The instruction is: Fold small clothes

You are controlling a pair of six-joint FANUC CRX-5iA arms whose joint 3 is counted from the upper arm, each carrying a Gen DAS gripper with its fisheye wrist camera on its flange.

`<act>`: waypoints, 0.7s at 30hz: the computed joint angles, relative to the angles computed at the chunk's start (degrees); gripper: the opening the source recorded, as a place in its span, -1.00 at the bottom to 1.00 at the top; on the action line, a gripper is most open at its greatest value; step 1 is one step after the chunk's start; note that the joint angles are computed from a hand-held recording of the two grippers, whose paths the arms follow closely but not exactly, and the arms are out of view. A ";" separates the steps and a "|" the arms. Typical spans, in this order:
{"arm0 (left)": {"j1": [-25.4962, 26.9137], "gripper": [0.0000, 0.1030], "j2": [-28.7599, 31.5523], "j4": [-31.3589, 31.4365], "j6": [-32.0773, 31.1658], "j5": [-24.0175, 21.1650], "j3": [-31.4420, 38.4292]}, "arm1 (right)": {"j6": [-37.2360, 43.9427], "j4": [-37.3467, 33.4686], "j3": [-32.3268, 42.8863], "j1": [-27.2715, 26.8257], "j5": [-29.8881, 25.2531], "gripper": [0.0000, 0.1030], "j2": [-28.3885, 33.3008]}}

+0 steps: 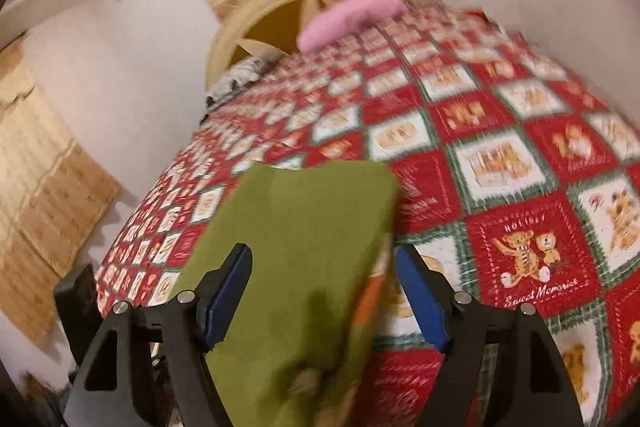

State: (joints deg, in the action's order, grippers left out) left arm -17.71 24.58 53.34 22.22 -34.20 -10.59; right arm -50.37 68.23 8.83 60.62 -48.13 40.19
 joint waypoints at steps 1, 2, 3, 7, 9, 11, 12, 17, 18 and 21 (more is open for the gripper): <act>0.06 1.00 0.38 -0.05 0.28 -0.52 0.44 | -0.57 -0.80 -0.92 -0.81 1.73 0.46 -0.41; 0.16 1.00 0.57 -0.07 0.55 -1.11 0.66 | -1.34 -0.80 -2.04 -1.73 3.51 0.46 -0.73; 0.27 1.00 1.02 -0.24 1.04 -1.85 1.20 | -1.99 -0.47 -2.75 -2.29 4.39 0.46 -0.81; 0.38 1.00 2.48 -0.41 1.72 -3.78 2.54 | -6.00 1.86 -5.68 -5.45 10.51 0.46 -1.36; 0.32 1.00 2.85 0.53 0.83 -4.09 2.38 | -6.44 2.58 -6.02 -6.72 13.28 0.45 -1.15; 0.08 1.00 2.66 2.13 -0.84 -3.45 1.55 | -6.49 4.19 -5.70 -7.64 14.86 0.44 -0.66; -0.02 1.00 2.54 2.37 -1.14 -3.24 1.34 | -4.95 3.15 -4.79 -7.86 15.37 0.42 -0.11; -0.31 1.00 2.49 3.11 -2.13 -3.16 1.11 | -2.01 2.87 -2.85 -8.61 17.02 -0.02 1.61; -0.33 1.00 2.52 3.33 -2.48 -3.24 1.06 | -3.16 4.13 -3.19 -8.76 17.18 -0.04 1.64; -0.49 1.00 2.68 3.09 -2.75 -3.56 1.32 | -11.42 11.74 -6.12 -10.30 19.59 -0.13 0.87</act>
